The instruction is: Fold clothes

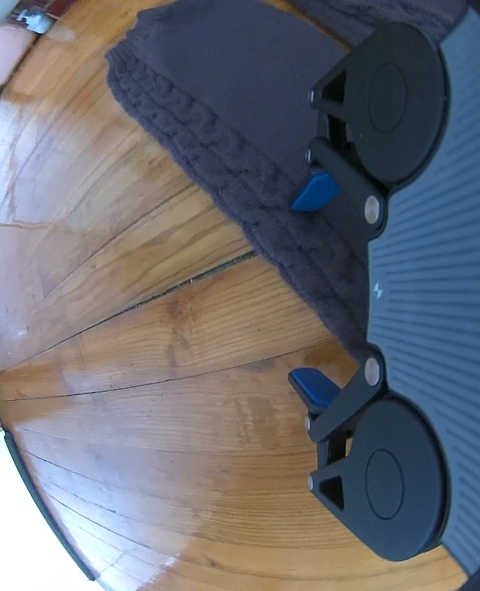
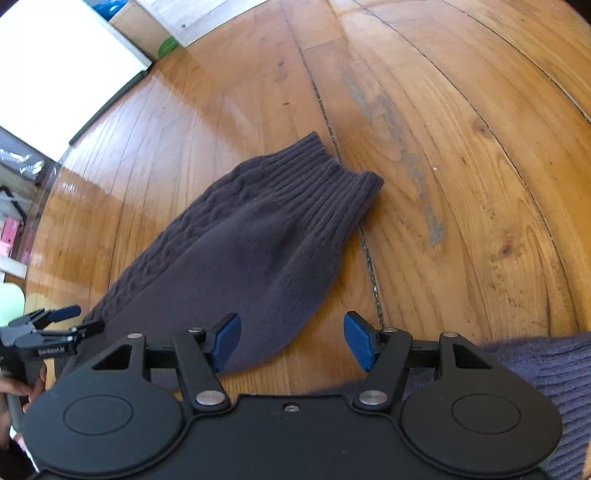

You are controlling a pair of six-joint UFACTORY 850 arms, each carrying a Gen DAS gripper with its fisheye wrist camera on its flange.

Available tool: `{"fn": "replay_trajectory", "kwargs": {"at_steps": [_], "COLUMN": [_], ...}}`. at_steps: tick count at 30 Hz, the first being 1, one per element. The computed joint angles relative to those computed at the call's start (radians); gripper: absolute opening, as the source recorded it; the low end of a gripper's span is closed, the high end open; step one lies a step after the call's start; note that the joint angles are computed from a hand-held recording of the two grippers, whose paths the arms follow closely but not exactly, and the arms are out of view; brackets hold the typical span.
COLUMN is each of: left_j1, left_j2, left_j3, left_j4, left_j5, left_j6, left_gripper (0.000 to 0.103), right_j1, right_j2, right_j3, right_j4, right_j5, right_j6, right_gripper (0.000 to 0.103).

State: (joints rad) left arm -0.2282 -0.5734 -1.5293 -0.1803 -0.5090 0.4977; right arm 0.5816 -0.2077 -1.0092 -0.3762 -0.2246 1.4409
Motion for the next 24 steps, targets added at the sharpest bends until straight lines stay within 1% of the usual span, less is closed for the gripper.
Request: {"fn": "replay_trajectory", "kwargs": {"at_steps": [2,4,6,7,8,9,10,11,12,13,14,15,18,21,23,24], "left_j1": [-0.009,-0.012,-0.007,0.001,0.011,0.017,0.014,0.003,-0.008,-0.016,-0.012,-0.008,0.01,0.044,0.076,0.103], "left_j2": [0.003,0.017,0.042,0.05,0.051,0.054,0.061,0.08,0.099,0.117,0.13,0.144,0.209,0.327,0.425,0.477], "left_j3": [0.006,0.03,0.074,0.083,0.074,0.072,0.083,0.106,0.129,0.151,0.163,0.175,0.229,0.333,0.418,0.468], "left_j4": [0.06,0.041,-0.039,-0.13,-0.218,-0.265,-0.269,-0.243,-0.217,-0.201,-0.227,-0.261,-0.417,-0.7,-0.905,-1.01], "left_j5": [0.014,0.036,0.076,0.066,0.017,-0.017,-0.011,0.025,0.06,0.093,0.113,0.132,0.171,0.226,0.234,0.219], "left_j6": [-0.079,-0.061,0.033,0.119,0.187,0.212,0.214,0.21,0.207,0.208,0.223,0.245,0.342,0.606,0.776,0.849], "left_gripper": [0.096,0.094,0.083,0.055,0.025,0.016,0.013,0.009,0.009,0.008,0.008,0.008,0.008,0.008,0.008,0.008], "right_j1": [0.003,0.008,0.018,0.024,0.029,0.035,0.041,0.051,0.061,0.076,0.098,0.118,0.17,0.232,0.291,0.325], "right_j2": [-0.009,-0.018,-0.03,-0.036,-0.042,-0.049,-0.057,-0.068,-0.078,-0.09,-0.101,-0.103,-0.058,-0.004,0.044,0.072], "right_j3": [-0.004,-0.01,-0.017,-0.023,-0.028,-0.034,-0.042,-0.052,-0.063,-0.078,-0.096,-0.103,-0.08,-0.068,-0.037,-0.017], "right_j4": [-0.089,-0.152,-0.274,-0.327,-0.378,-0.425,-0.471,-0.52,-0.561,-0.6,-0.657,-0.725,-0.963,-1.116,-1.214,-1.259], "right_j5": [0.002,-0.001,-0.009,-0.016,-0.024,-0.033,-0.048,-0.07,-0.097,-0.138,-0.197,-0.239,-0.31,-0.388,-0.429,-0.447], "right_j6": [0.097,0.163,0.285,0.333,0.378,0.418,0.448,0.469,0.471,0.448,0.428,0.45,0.665,0.762,0.799,0.814], "right_gripper": [0.067,0.067,0.07,0.071,0.071,0.071,0.071,0.07,0.05,0.026,0.012,0.011,0.01,0.01,0.01,0.009]}}
